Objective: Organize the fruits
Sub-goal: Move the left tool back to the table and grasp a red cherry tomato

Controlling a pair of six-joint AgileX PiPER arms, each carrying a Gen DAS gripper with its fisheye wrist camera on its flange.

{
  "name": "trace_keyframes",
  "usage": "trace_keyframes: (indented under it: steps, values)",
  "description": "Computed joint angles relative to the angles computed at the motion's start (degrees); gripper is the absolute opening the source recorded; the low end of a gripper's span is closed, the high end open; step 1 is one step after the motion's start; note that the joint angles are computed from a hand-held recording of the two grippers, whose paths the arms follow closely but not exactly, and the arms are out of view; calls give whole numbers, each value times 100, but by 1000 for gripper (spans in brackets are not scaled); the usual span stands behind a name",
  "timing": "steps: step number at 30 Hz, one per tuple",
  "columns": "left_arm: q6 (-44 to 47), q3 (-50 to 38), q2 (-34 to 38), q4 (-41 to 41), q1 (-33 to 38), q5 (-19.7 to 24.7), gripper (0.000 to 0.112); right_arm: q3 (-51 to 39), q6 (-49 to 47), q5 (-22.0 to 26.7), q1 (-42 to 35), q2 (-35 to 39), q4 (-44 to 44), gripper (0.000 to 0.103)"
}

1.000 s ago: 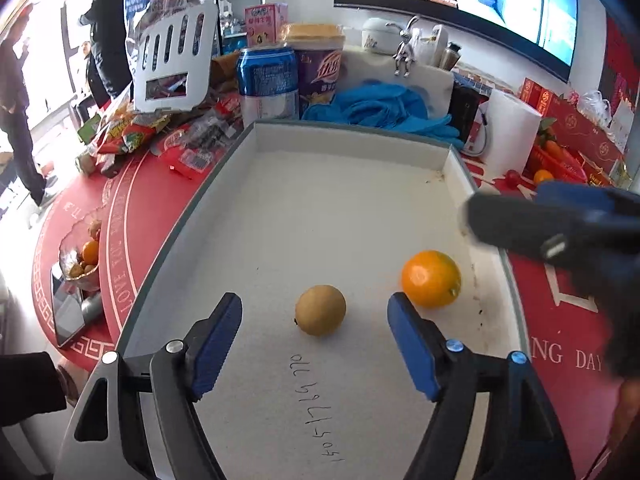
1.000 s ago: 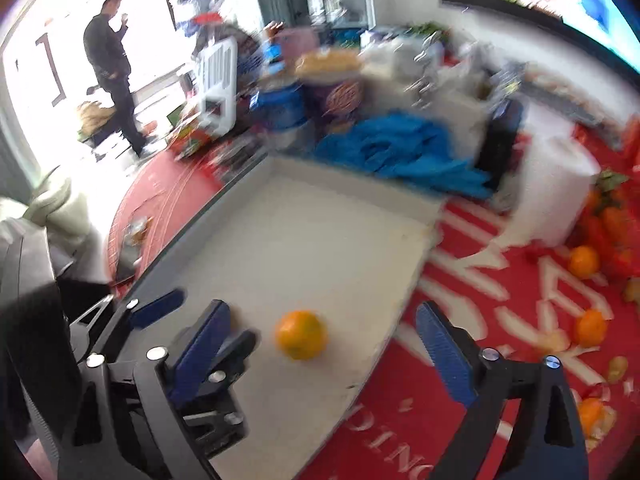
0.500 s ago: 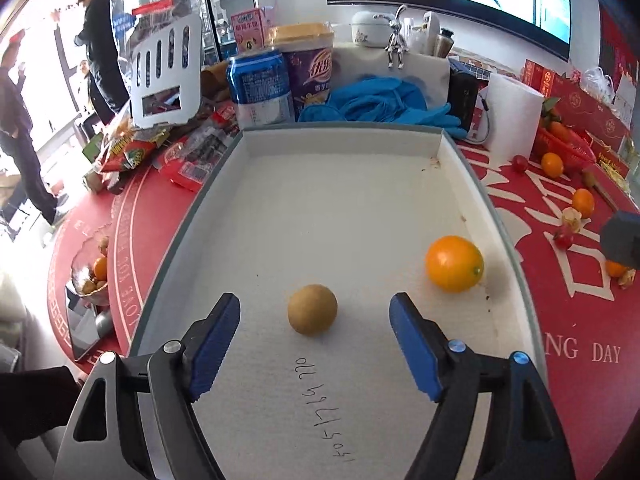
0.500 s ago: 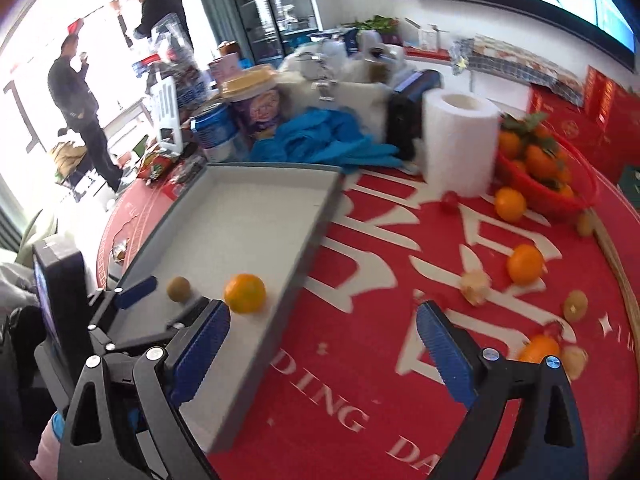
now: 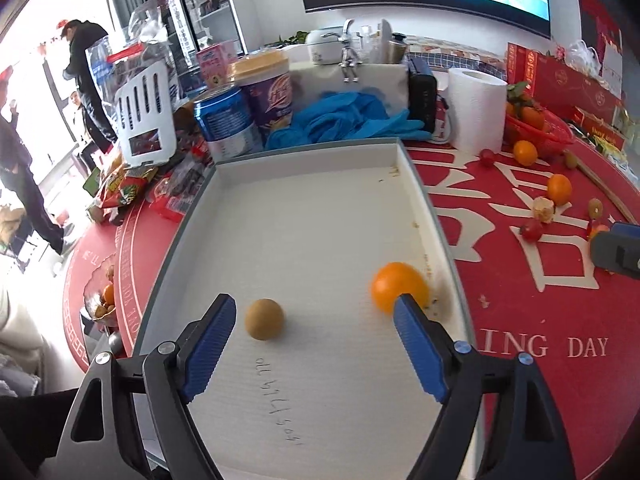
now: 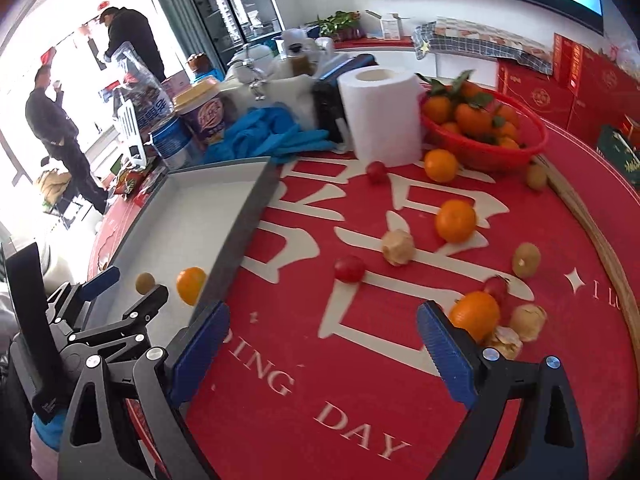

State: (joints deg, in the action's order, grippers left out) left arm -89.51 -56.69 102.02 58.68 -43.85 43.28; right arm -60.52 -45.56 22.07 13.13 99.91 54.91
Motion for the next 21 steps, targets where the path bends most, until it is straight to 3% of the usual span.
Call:
trace_keyframes:
  steps: [5, 11, 17, 21]
  values:
    - [466, -296, -10, -285, -187, -61, 84, 394, -723, -4, -451, -114, 556, 103]
    - [1537, -1020, 221, -1100, -364, -353, 84, 778, -414, -224, -1070, -81, 73, 103]
    - [2516, -2529, 1262, -1745, -575, -15, 84, 1117, -7, -644, -1481, 33, -652, 103]
    - [3127, -3540, 2025, -2174, -507, 204, 84, 1463, -394, -1081, -1541, -47, -512, 103]
